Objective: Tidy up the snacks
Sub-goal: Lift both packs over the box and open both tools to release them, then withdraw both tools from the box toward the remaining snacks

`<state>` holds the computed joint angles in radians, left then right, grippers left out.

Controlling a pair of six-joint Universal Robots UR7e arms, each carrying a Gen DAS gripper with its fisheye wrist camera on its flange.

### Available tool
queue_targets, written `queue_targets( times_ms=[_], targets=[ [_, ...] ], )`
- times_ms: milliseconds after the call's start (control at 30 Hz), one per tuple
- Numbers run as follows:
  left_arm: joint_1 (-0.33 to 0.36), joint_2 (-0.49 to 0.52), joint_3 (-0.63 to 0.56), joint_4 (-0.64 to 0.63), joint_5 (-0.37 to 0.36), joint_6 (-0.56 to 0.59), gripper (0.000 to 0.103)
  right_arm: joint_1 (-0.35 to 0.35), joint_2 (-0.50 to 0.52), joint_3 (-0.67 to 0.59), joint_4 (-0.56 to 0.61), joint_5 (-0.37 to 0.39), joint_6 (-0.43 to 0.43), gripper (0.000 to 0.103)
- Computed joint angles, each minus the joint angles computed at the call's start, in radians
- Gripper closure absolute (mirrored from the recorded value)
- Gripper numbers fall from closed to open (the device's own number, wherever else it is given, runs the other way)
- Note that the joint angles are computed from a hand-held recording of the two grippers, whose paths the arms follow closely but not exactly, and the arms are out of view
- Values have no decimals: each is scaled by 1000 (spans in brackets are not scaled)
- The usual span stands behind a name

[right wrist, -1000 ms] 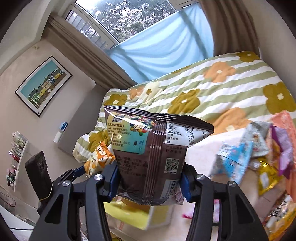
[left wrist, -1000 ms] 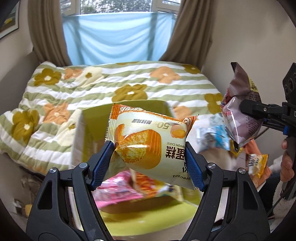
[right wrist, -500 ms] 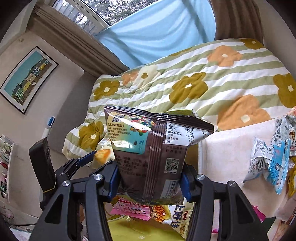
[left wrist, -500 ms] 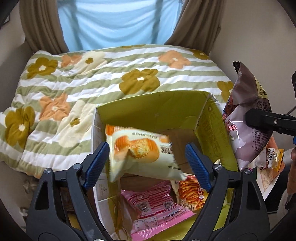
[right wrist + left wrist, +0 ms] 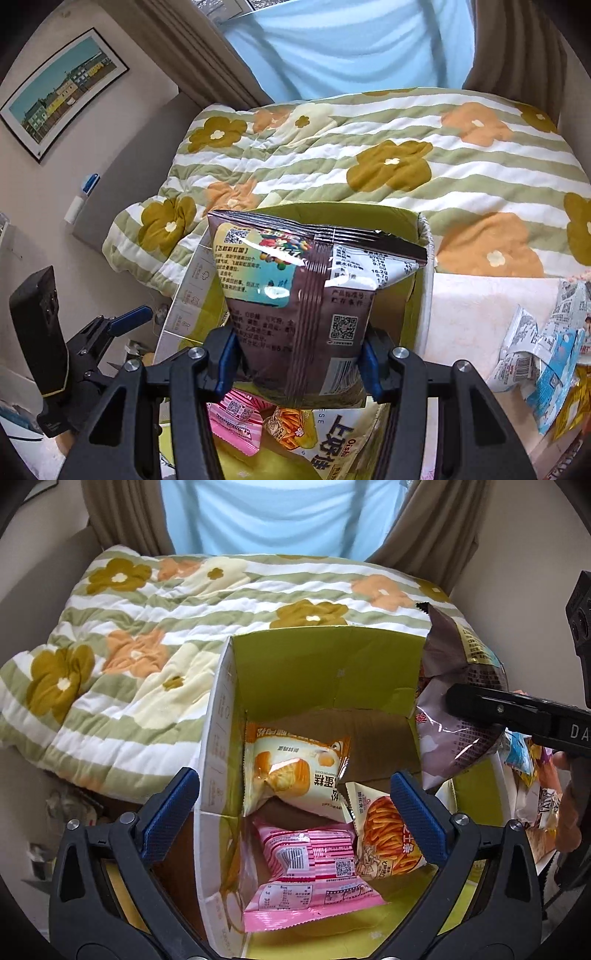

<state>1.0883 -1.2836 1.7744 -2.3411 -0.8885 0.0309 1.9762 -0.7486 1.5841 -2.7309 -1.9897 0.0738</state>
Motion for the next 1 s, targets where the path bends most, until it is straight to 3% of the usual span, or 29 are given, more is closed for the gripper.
queue_targets(
  times_ms=[200,233,267,333,367,633,1000],
  targets=[
    [-1,6,-7,14,18,-18,1,5,36,-20,-12,-67,-66,51],
    [-1,5,-7,16,23,-20,1,9,39,-13,-39,-84,-78,45],
    [0,4,-7,18,26,-21,1,12,41,-5,-68,-90,-90,28],
    [3,-2,-5,26,30,-26,1,14,36,14,-123,-85,-107,6],
    [3,-5,-2,28,39,-32,1,15,34,20,-137,-83,-108,4],
    [-3,-52,39,20,36,-42,1,33,8,74,-180,-88,-79,4],
    [-39,-127,91,-1,25,-14,1,99,-28,142,-268,-160,-37,4]
  ],
)
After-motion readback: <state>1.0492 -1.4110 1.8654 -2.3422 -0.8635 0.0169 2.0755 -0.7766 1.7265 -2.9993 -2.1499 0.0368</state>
